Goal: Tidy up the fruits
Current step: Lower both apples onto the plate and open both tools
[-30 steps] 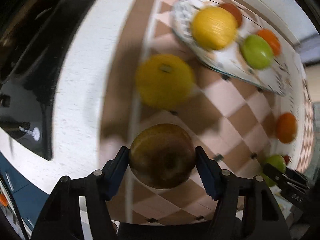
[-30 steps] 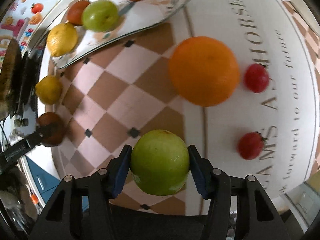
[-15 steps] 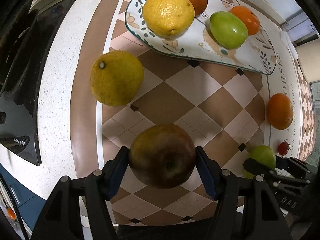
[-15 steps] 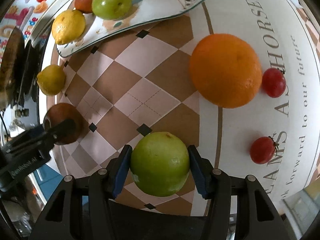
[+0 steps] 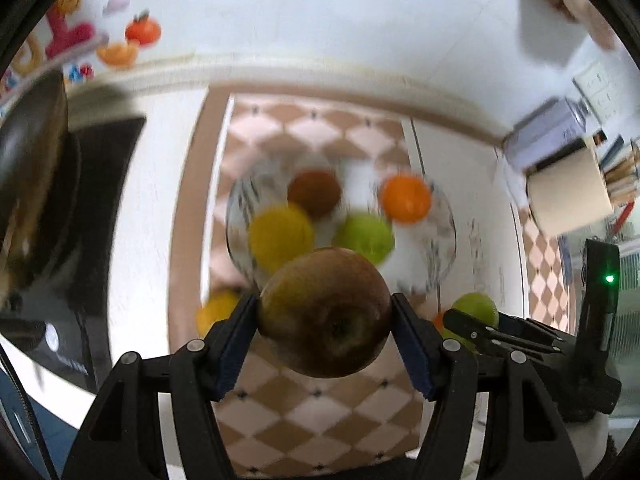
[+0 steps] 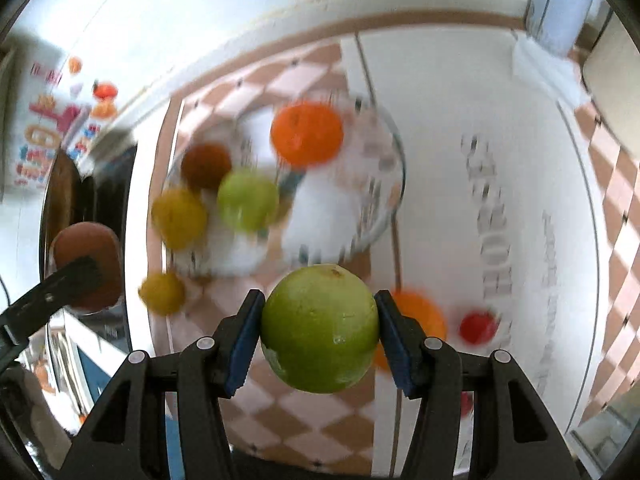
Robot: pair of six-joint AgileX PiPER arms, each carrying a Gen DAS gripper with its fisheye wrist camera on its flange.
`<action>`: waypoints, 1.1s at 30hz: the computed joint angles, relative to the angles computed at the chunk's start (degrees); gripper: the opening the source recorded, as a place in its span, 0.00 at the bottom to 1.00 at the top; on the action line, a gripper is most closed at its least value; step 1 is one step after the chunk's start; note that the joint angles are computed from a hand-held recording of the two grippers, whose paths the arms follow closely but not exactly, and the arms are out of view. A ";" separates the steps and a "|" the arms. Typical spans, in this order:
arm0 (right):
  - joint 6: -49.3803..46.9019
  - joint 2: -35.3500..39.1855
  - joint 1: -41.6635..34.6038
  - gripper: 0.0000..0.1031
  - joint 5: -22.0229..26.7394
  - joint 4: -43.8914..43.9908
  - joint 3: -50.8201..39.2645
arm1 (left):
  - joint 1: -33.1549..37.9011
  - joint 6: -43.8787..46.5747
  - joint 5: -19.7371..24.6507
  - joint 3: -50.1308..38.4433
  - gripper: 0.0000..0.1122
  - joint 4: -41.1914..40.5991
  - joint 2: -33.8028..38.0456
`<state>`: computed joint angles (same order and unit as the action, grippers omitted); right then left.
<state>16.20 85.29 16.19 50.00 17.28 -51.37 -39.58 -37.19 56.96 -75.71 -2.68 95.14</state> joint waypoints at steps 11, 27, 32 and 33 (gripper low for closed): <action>-6.07 15.46 -4.55 0.57 -2.32 2.01 -8.11 | 3.06 7.16 3.58 -11.49 0.57 -5.51 14.21; -9.57 16.23 -6.32 0.83 -2.54 6.75 -7.72 | 1.51 4.97 3.00 -10.43 0.59 -8.33 19.75; -6.64 13.23 -5.52 0.90 -1.35 2.87 -7.40 | 0.93 3.13 2.00 -9.90 0.80 -5.91 18.43; -5.95 12.68 -5.33 0.90 -1.12 1.87 -7.36 | 1.06 3.02 2.04 -9.75 0.80 -5.68 18.12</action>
